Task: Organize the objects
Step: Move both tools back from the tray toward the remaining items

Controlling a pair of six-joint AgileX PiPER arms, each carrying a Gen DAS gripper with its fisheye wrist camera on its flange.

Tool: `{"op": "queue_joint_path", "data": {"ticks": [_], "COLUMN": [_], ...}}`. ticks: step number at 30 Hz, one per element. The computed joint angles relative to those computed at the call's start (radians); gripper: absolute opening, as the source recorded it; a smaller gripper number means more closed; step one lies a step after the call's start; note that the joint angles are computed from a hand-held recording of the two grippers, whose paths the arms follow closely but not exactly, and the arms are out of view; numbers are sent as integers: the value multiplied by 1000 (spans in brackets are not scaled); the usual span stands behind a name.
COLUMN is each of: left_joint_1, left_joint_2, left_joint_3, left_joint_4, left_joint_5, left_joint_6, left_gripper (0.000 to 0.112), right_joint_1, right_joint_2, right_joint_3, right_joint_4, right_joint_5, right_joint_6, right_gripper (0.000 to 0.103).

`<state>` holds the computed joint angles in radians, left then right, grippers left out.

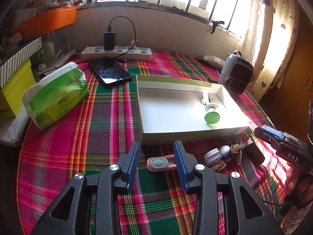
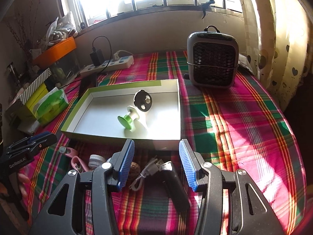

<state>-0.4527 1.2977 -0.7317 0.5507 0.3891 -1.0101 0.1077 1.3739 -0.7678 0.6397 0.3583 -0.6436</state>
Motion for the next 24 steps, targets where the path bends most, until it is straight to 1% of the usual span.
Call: {"op": "queue_joint_path", "data": {"ticks": [2,6,9,17,24], "left_joint_1": [8,25,32,43,41], "left_joint_2": [-2,17,30,42,54], "left_joint_3": [14,30,38,51,62], "left_joint_4": [-14,-59,-79,-144,-214], "left_joint_5": [-13,-46,-63,-90,-111], "left_joint_6": [20,65,84,149,218], "left_gripper": [35,35,35,35,35], "right_joint_1": [-12,-58,-78,-102,-82], "right_joint_2": [-19,-54,-67,-52,-3], "right_joint_3": [26,77,110,140,127], "right_joint_4": [6,82,70,123,105], "right_joint_5": [-6,2,-7,0,-14], "right_joint_6": [-16,-118,-128,-198,-190], "right_gripper": [49,49,49,49,49]}}
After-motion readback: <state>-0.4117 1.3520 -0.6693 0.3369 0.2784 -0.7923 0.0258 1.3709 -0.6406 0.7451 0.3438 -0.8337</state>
